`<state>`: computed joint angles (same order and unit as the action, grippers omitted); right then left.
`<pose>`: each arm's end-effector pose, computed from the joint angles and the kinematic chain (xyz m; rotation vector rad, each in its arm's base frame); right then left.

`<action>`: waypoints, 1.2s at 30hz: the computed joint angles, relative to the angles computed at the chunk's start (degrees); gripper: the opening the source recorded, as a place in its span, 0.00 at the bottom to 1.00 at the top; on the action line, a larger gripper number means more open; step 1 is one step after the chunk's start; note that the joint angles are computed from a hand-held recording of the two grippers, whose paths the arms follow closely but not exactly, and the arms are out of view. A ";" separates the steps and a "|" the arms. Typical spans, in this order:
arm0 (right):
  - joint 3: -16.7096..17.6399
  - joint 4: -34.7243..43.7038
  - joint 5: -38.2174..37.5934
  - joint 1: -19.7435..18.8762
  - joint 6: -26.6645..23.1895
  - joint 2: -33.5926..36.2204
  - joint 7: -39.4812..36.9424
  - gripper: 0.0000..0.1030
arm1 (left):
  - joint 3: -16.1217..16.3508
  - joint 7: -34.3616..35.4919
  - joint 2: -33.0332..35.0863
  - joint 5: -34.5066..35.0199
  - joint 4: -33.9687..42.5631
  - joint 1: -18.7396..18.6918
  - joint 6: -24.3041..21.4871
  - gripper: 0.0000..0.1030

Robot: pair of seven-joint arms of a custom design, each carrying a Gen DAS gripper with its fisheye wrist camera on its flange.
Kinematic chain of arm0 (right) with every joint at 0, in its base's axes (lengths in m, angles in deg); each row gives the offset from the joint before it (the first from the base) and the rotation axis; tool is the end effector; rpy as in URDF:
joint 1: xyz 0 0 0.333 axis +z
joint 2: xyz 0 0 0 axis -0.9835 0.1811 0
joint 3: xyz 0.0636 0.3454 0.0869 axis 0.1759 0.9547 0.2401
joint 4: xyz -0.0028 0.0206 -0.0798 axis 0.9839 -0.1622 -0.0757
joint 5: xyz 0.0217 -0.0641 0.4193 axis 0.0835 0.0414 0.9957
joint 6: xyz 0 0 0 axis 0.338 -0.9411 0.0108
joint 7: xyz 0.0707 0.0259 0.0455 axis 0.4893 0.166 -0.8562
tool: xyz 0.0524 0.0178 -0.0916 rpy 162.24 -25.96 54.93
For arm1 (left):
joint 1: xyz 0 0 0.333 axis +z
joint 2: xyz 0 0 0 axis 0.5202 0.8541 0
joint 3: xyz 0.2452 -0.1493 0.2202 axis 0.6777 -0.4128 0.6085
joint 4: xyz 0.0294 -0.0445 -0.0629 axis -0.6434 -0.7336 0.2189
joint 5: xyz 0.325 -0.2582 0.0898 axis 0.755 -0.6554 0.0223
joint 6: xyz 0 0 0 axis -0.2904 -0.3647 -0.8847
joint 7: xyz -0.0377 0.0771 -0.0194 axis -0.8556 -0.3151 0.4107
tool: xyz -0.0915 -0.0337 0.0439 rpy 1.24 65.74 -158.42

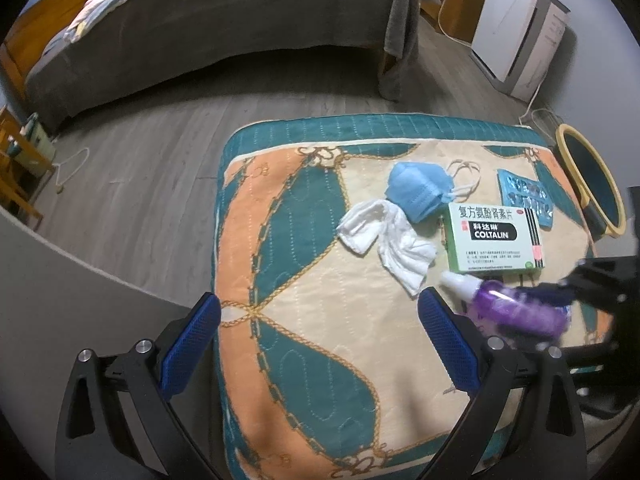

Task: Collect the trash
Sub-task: 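Grasp the purple spray bottle with the right tool, then carry the purple spray bottle toward the bin with the right tool while the left grasps the blue-white sachet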

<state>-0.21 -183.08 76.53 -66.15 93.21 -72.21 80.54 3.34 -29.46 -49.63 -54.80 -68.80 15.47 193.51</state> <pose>0.6030 0.1985 0.5157 -2.6216 0.9626 -0.1330 0.5689 -0.2954 0.5649 -2.0292 1.8744 -0.4149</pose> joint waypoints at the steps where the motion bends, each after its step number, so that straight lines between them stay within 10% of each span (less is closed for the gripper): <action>1: -0.31 -0.20 0.78 -0.42 -0.14 -0.53 -0.73 0.31 | -0.07 -0.04 0.26 -0.12 0.28 -0.08 0.04 0.95; 11: -3.43 1.93 8.73 -4.74 -0.97 -1.49 -5.07 0.31 | 0.19 1.21 7.36 1.83 9.03 -3.78 -3.77 0.95; 24: -4.48 6.39 -7.02 -9.15 -3.03 6.12 7.01 0.31 | 2.09 5.48 16.54 2.01 20.60 -9.43 -8.75 0.95; 36: -3.37 8.08 -2.49 -11.99 -2.44 6.88 4.88 0.31 | 3.23 5.12 21.04 3.01 25.91 -13.87 -6.42 0.95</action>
